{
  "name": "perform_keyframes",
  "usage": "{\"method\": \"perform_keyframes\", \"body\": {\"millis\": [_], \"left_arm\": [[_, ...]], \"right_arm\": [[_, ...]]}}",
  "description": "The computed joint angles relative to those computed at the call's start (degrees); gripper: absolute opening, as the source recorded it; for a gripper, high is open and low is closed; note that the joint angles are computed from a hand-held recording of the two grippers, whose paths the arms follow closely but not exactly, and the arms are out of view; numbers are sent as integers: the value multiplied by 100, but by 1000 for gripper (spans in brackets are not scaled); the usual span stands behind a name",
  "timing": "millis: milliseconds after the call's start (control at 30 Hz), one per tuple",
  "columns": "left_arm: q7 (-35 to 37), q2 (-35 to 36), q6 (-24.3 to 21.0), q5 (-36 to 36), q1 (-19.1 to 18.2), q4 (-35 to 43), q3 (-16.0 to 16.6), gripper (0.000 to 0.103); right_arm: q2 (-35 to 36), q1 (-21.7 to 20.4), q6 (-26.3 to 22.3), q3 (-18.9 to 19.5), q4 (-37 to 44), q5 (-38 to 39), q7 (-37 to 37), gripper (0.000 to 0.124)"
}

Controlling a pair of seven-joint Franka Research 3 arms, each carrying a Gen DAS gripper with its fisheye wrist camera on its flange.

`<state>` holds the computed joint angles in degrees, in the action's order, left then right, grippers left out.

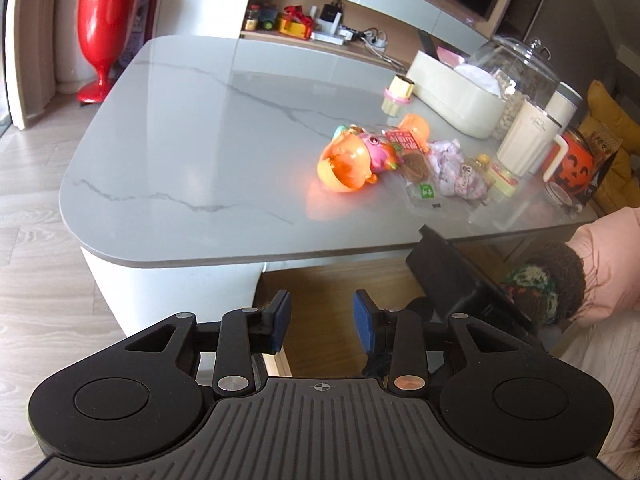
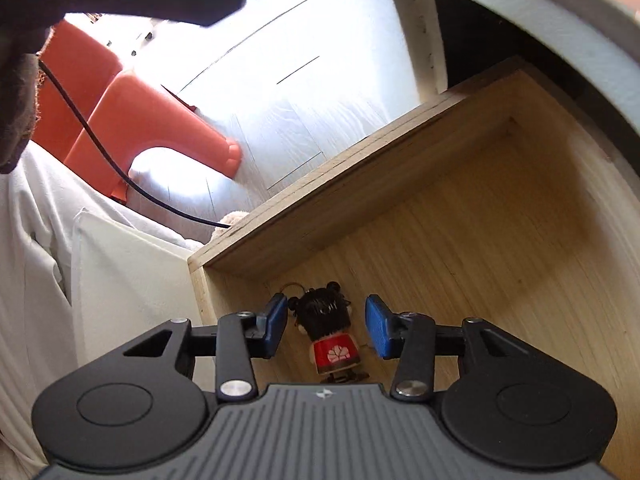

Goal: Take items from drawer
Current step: 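Reach the left tool into the drawer and grasp the red-labeled sauce packet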

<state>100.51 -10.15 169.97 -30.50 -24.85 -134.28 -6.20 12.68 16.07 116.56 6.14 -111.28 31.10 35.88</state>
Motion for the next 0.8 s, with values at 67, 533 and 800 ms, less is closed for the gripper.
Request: {"method": "perform_keyframes", "body": {"millis": [67,533,800], "left_arm": [[97,15,62,-117,-56,28,39,38],[1842,1189,-2080,264,-38,1586,-584,38],[1932,3117,-3359,2039,-77,3818,-1232,37]], "right_arm": [[31,75,46,-8,-6,-259,108,36],[-1777,-468,1856,-556,-1940,-1976,616,29],[-2314,-925,1452,-748,-2215,-1708,474,52]]}}
